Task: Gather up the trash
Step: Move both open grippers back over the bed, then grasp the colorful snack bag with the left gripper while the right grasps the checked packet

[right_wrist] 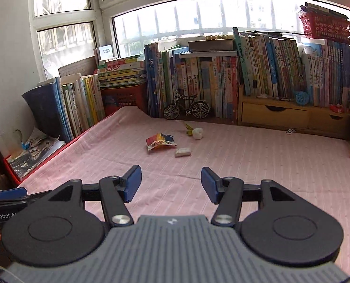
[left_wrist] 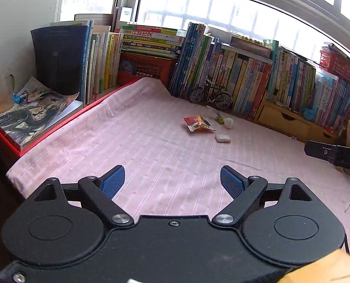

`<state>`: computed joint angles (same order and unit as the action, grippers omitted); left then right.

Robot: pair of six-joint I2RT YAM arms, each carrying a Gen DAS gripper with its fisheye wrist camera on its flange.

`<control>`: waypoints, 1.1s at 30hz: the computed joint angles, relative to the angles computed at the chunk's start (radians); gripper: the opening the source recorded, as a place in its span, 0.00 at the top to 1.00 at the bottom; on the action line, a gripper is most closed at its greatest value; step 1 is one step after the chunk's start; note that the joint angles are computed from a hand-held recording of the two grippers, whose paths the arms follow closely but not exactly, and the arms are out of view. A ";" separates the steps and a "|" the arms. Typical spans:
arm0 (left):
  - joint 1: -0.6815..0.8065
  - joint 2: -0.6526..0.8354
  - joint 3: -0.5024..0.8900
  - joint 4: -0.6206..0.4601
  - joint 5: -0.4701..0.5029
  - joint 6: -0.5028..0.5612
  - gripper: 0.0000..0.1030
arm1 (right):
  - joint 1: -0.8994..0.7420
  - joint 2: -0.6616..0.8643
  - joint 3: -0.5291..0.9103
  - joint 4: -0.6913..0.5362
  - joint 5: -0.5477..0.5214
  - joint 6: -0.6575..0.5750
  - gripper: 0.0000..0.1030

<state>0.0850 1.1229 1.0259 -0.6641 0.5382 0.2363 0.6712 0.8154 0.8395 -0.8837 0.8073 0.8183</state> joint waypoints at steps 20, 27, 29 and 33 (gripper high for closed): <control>-0.596 1.111 0.901 0.194 -0.580 -0.432 0.14 | -0.858 0.538 -0.054 0.690 -0.746 -0.748 0.24; -0.612 1.397 1.320 -0.021 -0.594 -0.449 0.16 | -0.914 0.722 0.029 0.727 -0.813 -0.813 0.24; -0.606 1.445 1.403 -0.070 -0.560 -0.448 0.29 | -0.916 0.760 0.053 0.733 -0.819 -0.821 0.24; -0.597 1.464 1.443 -0.085 -0.497 -0.415 0.79 | -0.907 0.825 0.098 0.743 -0.831 -0.822 0.24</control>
